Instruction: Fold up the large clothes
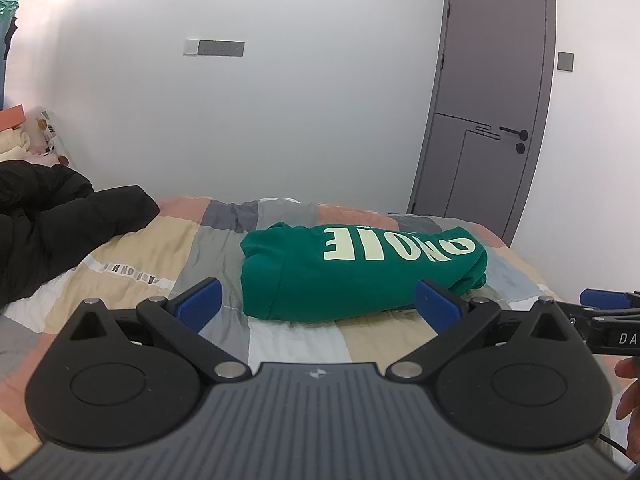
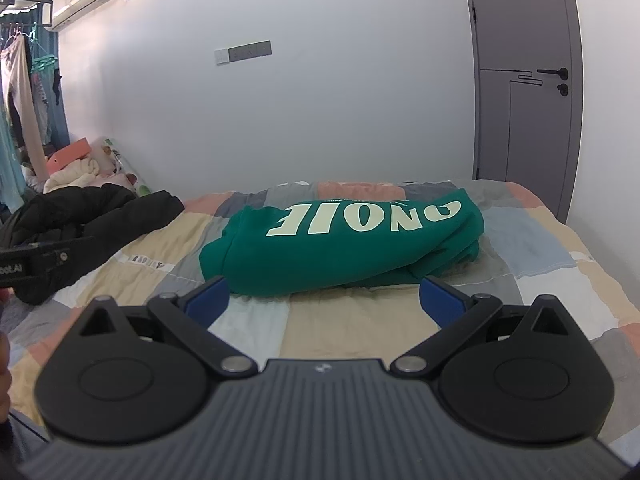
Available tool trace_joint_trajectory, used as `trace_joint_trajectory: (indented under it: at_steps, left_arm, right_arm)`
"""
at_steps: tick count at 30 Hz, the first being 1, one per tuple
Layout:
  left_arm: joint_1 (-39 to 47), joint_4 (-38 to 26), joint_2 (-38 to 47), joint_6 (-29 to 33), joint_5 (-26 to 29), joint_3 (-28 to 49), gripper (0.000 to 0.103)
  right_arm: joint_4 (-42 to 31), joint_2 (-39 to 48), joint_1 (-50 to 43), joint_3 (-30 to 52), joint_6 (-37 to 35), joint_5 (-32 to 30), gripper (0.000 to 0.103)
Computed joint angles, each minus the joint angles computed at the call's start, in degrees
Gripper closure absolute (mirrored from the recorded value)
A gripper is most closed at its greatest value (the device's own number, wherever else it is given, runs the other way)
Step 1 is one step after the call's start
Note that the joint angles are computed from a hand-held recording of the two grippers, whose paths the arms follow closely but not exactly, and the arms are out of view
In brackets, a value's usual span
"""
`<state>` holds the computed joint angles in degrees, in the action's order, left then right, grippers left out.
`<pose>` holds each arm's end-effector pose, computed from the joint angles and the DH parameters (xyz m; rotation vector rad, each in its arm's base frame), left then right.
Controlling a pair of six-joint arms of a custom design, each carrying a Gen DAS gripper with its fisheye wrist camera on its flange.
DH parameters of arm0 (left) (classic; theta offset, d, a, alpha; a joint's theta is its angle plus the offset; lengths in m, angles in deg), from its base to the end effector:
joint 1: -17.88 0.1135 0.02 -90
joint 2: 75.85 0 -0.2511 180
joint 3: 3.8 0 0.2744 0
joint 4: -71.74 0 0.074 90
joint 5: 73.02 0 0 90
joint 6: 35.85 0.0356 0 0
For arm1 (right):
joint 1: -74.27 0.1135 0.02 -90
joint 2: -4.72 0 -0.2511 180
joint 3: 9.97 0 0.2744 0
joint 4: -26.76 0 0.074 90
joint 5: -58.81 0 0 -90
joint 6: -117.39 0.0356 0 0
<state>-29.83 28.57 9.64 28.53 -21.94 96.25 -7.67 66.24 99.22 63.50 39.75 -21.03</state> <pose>0.2555 -0.2477 0.3841 -0.0273 1.9548 -0.1360 0.2470 0.1080 0.3493 -0.0992 1.9628 0.2542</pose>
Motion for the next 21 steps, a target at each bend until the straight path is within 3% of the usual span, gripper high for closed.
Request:
trace_joint_trajectory:
  at_steps: [21]
  left_arm:
    - [-0.6, -0.5, 0.3, -0.1, -0.4, 0.8, 0.0]
  right_arm:
    - [-0.8, -1.1, 1.2, -0.2, -0.1, 1.1, 0.0]
